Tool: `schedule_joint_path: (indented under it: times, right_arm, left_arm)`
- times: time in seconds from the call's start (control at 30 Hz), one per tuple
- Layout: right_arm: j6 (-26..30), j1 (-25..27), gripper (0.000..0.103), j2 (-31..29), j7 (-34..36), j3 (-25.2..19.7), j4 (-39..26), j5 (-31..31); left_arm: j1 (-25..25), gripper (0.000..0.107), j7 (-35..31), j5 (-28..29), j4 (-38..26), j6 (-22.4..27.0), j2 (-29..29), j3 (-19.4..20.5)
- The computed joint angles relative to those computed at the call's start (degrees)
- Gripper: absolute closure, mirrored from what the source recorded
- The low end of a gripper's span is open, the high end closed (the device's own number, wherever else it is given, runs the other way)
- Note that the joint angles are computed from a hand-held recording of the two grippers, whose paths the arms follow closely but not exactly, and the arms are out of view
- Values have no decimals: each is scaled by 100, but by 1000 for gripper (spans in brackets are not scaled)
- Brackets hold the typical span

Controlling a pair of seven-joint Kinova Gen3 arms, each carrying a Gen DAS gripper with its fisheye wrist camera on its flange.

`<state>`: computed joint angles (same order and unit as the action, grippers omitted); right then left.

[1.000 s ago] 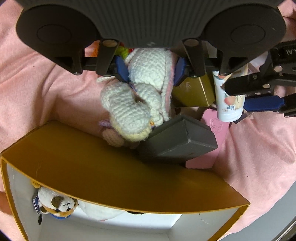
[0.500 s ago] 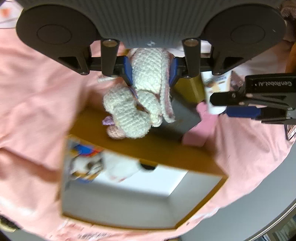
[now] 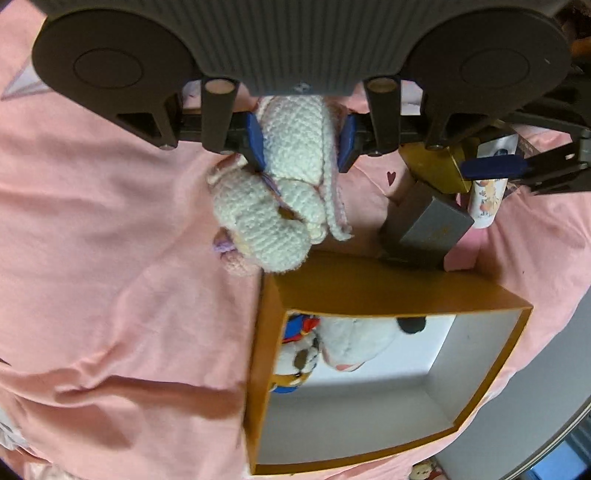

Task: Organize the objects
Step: 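Grasp the cream crocheted bunny with the right gripper while the left grasps the orange crocheted fruit, then carry the crocheted bunny and fruit over the box and lower them inside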

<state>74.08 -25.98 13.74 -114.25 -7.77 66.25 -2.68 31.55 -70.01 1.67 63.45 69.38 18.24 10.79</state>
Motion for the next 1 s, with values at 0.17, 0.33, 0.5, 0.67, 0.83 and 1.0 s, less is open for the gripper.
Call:
schedule_joint_path:
  times: [0.17,0.33,0.5,0.67,0.83,1.0]
  right_arm:
    - [-122,302,58,-16,233,12,254,-452]
    - [-203,443,57,-64,361,11,388,-645]
    - [-279,474,55,-63,472,4,478,-693]
    - [-266,495,56,-35,525,6,476,-732]
    - [-229,407,56,-30,458,8,443,-609]
    - [-174,242,55,-55,328,4,391,-345]
  left_arm:
    - [168,49,-216,21,-500,281,584,47]
    - [287,49,-250,76,-820,517,949,-27]
    - [366,50,-195,67,-1040,749,1189,-98]
    - [306,53,-210,252,-921,671,1242,-82]
    - [309,57,-305,278,-659,448,1150,-65]
    - [277,60,-301,284,-307,198,911,-59]
